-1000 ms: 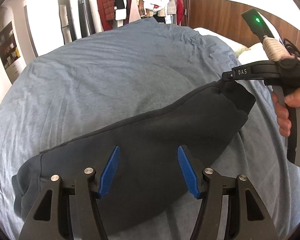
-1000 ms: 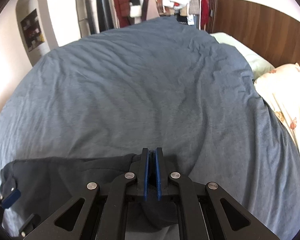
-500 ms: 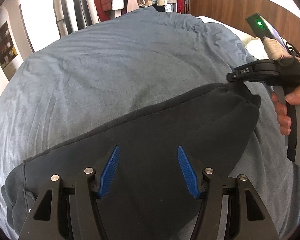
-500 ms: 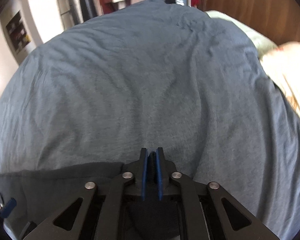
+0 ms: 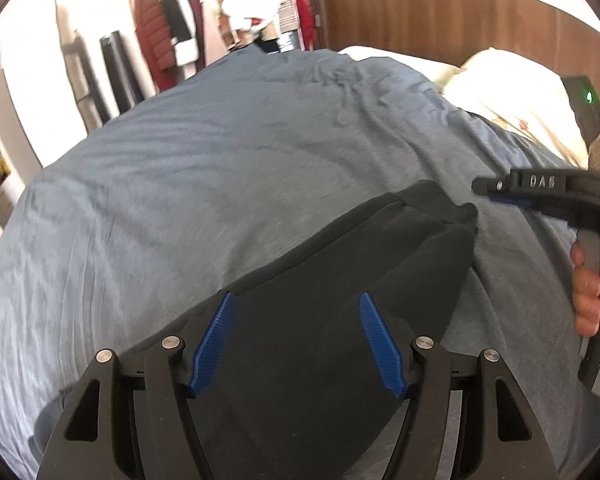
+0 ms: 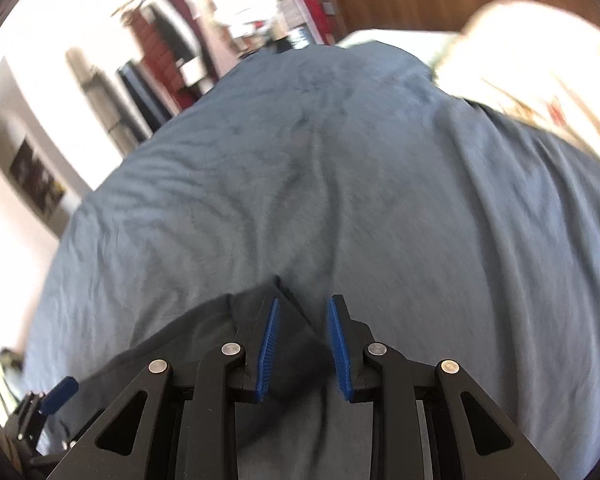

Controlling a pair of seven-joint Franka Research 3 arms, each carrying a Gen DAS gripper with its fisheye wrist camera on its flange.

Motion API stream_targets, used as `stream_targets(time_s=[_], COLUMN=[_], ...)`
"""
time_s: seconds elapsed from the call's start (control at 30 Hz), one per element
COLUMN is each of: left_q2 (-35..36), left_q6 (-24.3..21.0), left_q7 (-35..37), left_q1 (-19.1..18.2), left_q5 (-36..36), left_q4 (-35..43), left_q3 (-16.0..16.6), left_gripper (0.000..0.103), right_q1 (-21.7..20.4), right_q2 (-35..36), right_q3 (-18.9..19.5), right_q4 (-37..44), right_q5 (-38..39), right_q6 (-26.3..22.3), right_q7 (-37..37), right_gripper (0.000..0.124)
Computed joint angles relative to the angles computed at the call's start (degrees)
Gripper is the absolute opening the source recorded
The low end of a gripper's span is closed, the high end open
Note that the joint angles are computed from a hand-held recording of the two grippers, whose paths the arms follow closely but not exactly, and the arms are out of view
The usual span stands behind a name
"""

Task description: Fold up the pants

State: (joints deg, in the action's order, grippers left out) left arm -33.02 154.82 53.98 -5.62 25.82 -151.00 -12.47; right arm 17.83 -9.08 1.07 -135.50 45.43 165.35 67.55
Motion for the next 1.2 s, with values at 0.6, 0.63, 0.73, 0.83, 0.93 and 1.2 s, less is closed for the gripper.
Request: stream_targets(time_s=[0.6,0.63,0.73,0.83,0.93,1.2], left_q2=[1.6,1.7,2.0,2.1,1.6,-1.4], left_q6=[0.3,0.3,0.4,0.3,0.2,0.0], left_q7=[-1.8,-1.9,-1.9,-1.6,-2.0,-3.2], left_q1=[-1.5,-1.5,-1.8,-2.1,-2.0,-2.7], left_q5=[-0.4,-0.4,-0.7,-1.2,-1.5,-3.2], left_q4=[-0.5,-0.4,-0.5,-0.7,-1.1,-2.2], left_q3=[-0.7,-0.8,-0.5,-0.1,-0.1,0.1], left_gripper=[0.067,0.067,0.067,0.067,0.067,0.067], right_q1=[-1.3,-1.3,-1.3,-1.3,-1.4,-3.1], right_q2=[4.9,4.8,4.2,4.5,4.4,1.0], right_q3=[1.1,1.2,1.1,1.5,1.3,2.7], right_q4=[1.3,1.0,0.2,-0.3,-0.5,-5.2], right_q5=[17.5,17.5,18.2,15.5,13.6,-2.3], right_q6=[-3.8,-3.3,-1.7,0.1,-0.3,5.8], right_q7=[-11.5,-11.6,-11.9,-9.7,-8.2,7.1], right_gripper=[0.011,0.009,0.008,0.008,0.008,0.027])
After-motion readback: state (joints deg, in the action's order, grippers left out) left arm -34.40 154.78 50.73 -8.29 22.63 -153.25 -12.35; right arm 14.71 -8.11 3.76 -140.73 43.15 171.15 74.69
